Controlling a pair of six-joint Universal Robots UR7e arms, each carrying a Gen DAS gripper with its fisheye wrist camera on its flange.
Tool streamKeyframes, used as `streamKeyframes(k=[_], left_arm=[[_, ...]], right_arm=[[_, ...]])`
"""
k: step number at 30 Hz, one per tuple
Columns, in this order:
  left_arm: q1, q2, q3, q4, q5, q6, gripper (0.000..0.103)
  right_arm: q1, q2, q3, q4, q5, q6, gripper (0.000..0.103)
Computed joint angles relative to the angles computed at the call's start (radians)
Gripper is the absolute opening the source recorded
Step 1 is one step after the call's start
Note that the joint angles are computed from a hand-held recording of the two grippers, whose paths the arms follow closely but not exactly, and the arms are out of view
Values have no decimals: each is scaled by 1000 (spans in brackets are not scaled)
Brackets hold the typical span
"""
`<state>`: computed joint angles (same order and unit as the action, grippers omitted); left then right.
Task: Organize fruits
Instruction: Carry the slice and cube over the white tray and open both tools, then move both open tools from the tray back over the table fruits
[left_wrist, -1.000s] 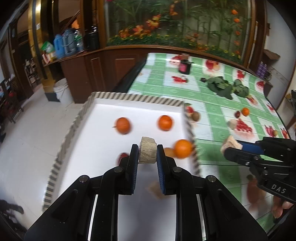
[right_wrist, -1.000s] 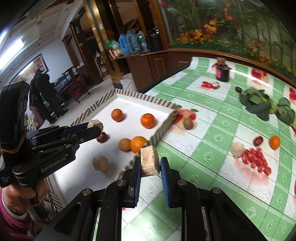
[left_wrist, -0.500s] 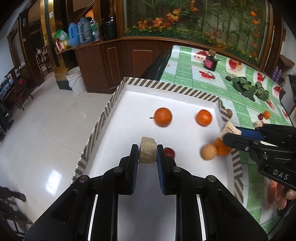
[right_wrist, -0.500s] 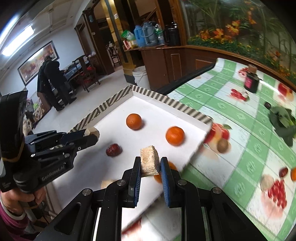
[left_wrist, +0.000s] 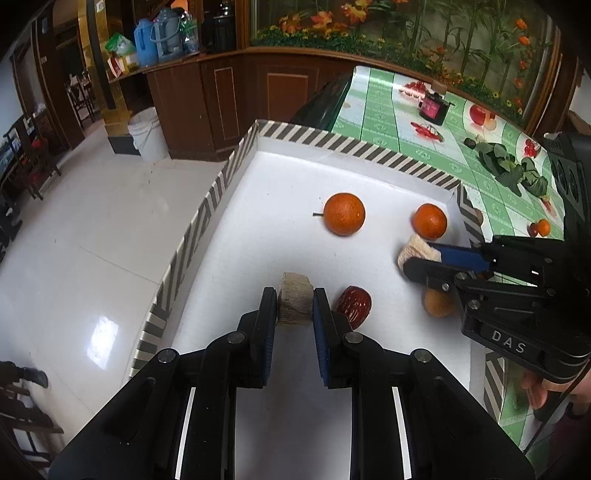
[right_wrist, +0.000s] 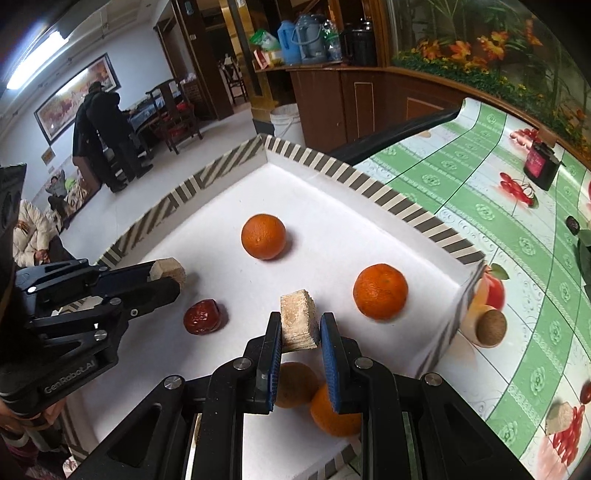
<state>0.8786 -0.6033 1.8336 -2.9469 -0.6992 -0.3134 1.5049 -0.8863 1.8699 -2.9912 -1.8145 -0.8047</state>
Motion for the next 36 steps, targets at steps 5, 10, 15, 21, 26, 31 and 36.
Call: streamKeyframes(k=[5, 10, 15, 21, 26, 31, 36], left_arm=[[4, 1, -14, 51, -11, -29, 19], [7, -2, -14, 64, -22, -49, 54], [0, -7, -3, 44, -4, -59, 54], [-28, -12, 15, -25, 1, -47, 54], [-61, -4, 18, -75, -20, -26, 54], [-95, 31, -9, -93, -66, -6, 54], [-126, 75, -47, -80, -118, 7, 54]], right_arm=[[8, 14, -11, -3, -27, -7, 22], [9, 7, -13, 27, -14, 1, 35], [8, -18, 5, 37, -3, 15, 35], [-10, -91, 61, 7, 59, 27, 35], [-38, -173, 122, -24, 113, 45, 35], [-73, -243, 176, -54, 119, 51, 35], [-121, -301, 214, -73, 119, 62, 35]])
